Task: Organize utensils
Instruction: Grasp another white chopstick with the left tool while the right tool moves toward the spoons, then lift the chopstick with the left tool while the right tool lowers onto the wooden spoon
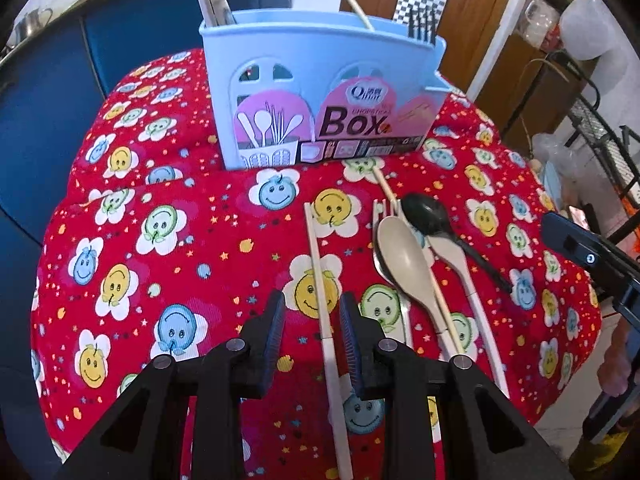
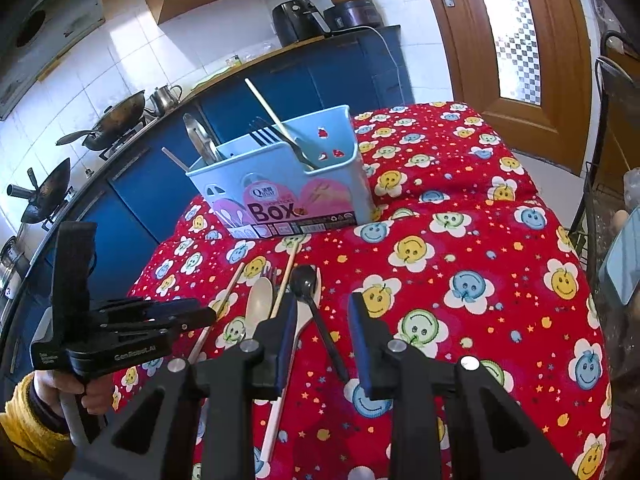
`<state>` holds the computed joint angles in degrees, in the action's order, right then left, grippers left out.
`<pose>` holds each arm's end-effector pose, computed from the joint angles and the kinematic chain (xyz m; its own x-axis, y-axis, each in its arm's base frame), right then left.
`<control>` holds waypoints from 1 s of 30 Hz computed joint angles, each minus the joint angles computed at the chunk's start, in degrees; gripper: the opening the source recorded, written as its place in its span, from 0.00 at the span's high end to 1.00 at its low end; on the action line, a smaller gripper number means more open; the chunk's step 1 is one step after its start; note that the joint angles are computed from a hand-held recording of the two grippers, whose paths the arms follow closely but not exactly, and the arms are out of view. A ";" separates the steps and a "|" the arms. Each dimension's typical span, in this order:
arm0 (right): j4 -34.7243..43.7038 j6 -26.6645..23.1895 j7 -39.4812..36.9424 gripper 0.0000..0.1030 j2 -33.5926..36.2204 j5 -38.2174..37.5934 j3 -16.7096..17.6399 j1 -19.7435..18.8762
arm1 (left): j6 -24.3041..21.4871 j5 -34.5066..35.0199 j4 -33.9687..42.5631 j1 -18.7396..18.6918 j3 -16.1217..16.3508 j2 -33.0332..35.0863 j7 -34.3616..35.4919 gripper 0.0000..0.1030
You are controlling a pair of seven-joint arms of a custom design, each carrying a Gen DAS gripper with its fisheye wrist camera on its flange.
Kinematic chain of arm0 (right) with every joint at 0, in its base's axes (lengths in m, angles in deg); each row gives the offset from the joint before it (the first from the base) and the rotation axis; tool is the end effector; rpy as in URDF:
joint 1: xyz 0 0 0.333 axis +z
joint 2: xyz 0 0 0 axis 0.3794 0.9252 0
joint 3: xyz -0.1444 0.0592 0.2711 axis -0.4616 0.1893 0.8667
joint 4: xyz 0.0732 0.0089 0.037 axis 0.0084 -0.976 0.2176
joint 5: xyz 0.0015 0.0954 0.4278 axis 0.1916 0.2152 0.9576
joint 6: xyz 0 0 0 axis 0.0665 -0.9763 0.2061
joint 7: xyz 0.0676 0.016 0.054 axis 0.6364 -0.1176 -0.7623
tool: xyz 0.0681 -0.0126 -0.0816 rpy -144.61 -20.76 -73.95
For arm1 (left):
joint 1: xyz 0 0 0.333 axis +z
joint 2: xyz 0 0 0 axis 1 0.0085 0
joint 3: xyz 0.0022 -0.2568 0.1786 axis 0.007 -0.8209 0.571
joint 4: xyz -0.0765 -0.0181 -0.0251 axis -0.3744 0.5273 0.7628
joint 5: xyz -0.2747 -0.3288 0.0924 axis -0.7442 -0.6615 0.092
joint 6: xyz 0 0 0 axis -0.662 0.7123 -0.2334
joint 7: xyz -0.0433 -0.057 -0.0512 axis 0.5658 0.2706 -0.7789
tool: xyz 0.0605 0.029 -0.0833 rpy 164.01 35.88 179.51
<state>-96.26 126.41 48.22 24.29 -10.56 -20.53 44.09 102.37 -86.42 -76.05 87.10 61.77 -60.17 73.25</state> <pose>0.5070 0.2721 0.4373 0.1402 -0.9375 -0.3185 -0.7320 0.1185 -0.6709 0.5739 -0.0816 0.4126 -0.3278 -0.9377 0.1148 -0.8487 0.2389 -0.4718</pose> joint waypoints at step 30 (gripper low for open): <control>3.33 -5.03 -5.86 0.72 1.71 6.79 0.59 2.73 | 3.53 -20.58 -5.39 -0.26 3.54 -5.51 13.37 0.95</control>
